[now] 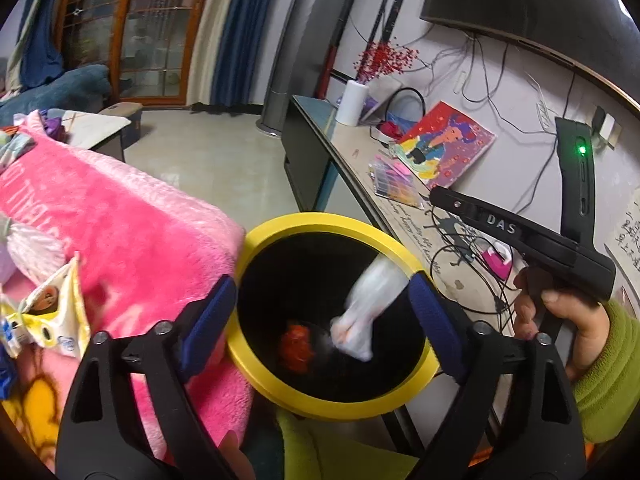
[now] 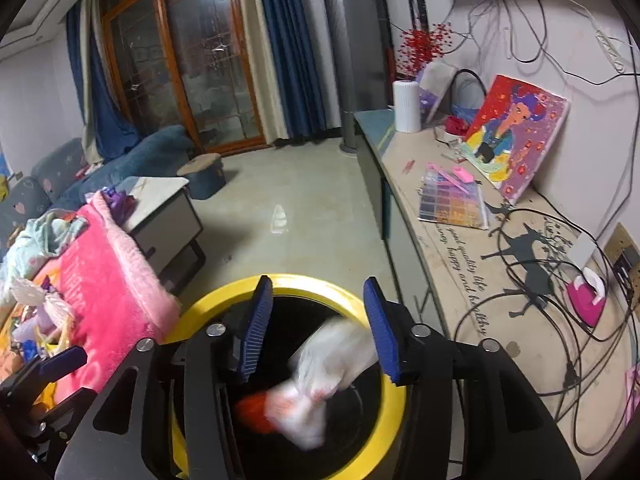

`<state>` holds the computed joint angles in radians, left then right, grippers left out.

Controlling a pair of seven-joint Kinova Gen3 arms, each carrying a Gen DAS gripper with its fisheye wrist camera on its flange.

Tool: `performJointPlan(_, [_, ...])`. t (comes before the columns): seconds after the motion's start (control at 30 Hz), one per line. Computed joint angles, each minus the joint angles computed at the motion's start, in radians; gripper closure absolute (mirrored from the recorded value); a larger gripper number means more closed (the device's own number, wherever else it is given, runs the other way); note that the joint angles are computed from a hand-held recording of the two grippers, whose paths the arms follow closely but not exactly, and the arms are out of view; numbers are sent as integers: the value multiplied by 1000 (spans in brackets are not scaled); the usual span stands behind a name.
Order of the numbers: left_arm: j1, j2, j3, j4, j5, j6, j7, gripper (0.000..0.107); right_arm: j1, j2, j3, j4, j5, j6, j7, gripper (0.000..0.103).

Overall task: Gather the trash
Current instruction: 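Move both open tools back over the candy wrappers on the blanket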

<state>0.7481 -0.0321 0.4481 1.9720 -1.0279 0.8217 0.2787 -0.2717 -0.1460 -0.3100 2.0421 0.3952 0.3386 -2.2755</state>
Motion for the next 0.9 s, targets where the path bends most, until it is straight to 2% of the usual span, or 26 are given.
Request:
performJointPlan(0.07, [4, -13, 9, 5, -8, 30, 29, 21, -37, -3, 30, 1, -16, -8, 19, 54])
performJointPlan(0.13, [10, -18, 23, -1, -9, 83, 50, 17, -36, -12, 26, 3, -64, -17, 66, 54])
performJointPlan(0.37, [31, -43, 75, -9, -13, 275, 106, 16, -96, -60, 45, 14, -203, -68, 201, 46])
performJointPlan(0.6, [52, -83, 131, 4, -13, 469, 159, 16, -157, -88, 20, 6, -300, -88, 313, 42])
performJointPlan(0.9, [29, -138, 203, 18, 24, 632, 216, 16, -208, -67, -44, -36, -337, -75, 374, 39])
